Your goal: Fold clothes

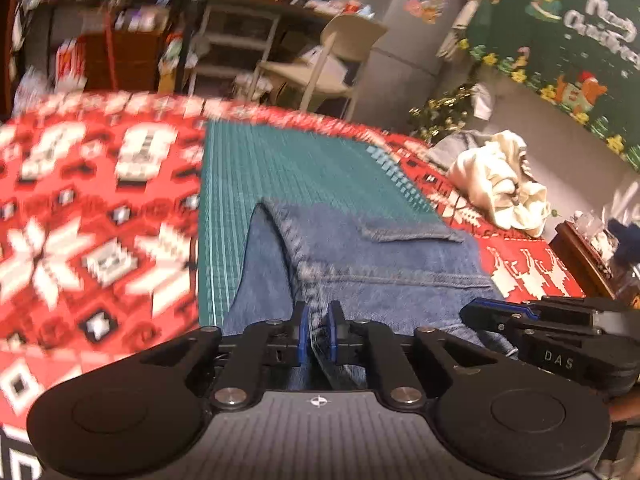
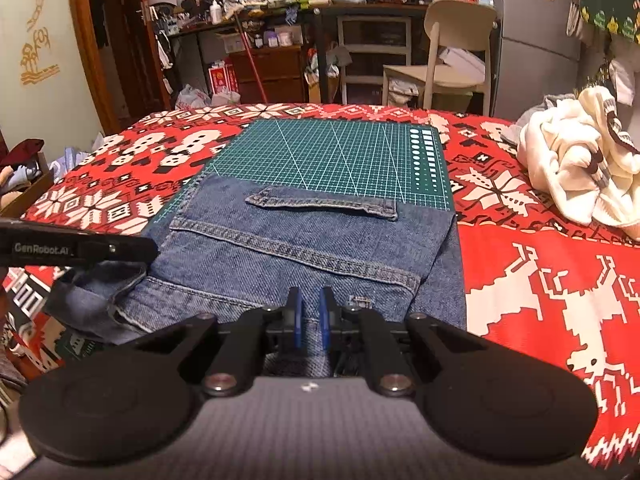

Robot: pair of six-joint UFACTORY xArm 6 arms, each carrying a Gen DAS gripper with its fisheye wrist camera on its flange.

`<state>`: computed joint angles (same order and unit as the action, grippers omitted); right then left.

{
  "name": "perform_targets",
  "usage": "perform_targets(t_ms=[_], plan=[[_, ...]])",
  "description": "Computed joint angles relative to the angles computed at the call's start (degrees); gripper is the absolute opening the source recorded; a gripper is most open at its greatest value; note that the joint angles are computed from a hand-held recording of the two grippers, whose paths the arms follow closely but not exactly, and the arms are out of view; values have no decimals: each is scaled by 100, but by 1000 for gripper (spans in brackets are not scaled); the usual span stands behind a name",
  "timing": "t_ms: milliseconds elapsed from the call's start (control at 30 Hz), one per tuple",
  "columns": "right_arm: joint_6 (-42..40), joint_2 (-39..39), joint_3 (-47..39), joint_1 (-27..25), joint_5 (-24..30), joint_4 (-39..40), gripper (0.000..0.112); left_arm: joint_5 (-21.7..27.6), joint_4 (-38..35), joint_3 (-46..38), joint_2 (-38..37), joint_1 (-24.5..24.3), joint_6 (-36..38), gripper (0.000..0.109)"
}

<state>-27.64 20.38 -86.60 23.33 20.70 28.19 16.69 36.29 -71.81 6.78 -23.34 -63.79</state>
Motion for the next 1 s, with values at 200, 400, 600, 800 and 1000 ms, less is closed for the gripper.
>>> perform_targets(t_ms=[200,400,600,800,1000], plan=[[434,215,-530,-105,-4,-325,10,-61,-603,-977,693,108,713,5],[839,1085,-1631,-279,407,-581,10,511,-610,-1763,1370,131,1084,5],[26,1151,-1553,-385,536,-9,8,40,-476,-1133,1122,246,841,3],[271,1073,-1608,-592,900,66,8,3,-1289,-936,931,285,1197,3],[945,1368,-2235,-737,990,-130,11,687,-1381,-1748,1232,280,1485,3]])
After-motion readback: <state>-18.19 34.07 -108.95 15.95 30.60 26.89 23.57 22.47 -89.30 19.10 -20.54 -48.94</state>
